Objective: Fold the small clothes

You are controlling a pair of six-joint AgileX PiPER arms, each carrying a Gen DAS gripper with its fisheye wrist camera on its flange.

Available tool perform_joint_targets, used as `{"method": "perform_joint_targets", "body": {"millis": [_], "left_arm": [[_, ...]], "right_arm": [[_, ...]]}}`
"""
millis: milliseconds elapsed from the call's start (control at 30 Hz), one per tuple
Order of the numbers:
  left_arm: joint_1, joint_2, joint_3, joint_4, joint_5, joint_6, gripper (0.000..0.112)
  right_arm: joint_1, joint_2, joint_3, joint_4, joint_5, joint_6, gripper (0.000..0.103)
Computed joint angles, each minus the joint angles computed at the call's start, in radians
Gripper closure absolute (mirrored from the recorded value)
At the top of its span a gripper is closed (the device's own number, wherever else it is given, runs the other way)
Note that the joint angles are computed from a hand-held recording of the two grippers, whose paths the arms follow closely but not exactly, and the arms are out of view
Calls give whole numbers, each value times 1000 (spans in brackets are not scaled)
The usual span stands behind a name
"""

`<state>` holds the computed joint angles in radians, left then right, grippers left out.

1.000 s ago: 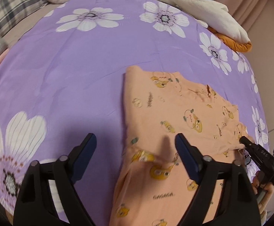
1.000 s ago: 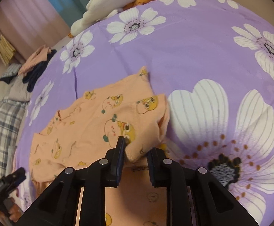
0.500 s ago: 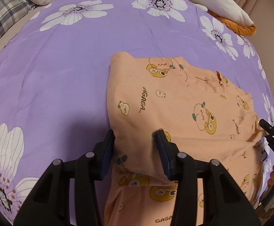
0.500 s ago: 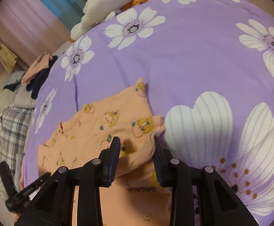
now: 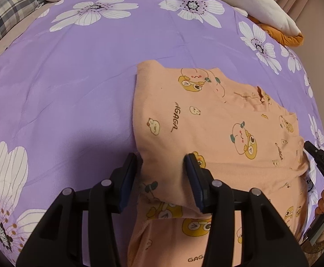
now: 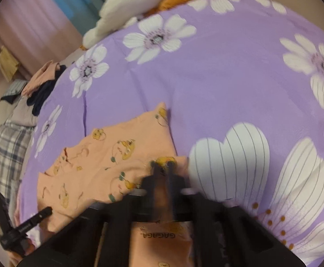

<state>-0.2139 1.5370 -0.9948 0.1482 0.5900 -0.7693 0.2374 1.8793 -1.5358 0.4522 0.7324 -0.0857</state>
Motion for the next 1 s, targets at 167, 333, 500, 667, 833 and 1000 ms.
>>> {"method": "perform_joint_targets", "body": {"millis": [167, 333, 500, 667, 833, 1000], "left_arm": [[9, -7, 10, -16, -10, 7, 65], [14, -12, 17, -27, -17, 12, 65], [29, -26, 32, -64, -27, 31, 65], [44, -57, 68, -121, -46, 73, 65], [36, -68, 86, -109, -56, 66, 65], [40, -71, 99, -117, -74, 66, 65]], "right_arm": [[-8, -4, -81, 16, 3, -36, 102], [-19, 43, -174, 5, 110, -55, 100], [-30, 91, -186, -33, 164, 17, 61], [-39, 111, -156, 11, 170, -27, 61], [-21, 68, -118, -14, 110, -37, 101], [-36, 41, -161, 35, 95, -69, 101]]}}
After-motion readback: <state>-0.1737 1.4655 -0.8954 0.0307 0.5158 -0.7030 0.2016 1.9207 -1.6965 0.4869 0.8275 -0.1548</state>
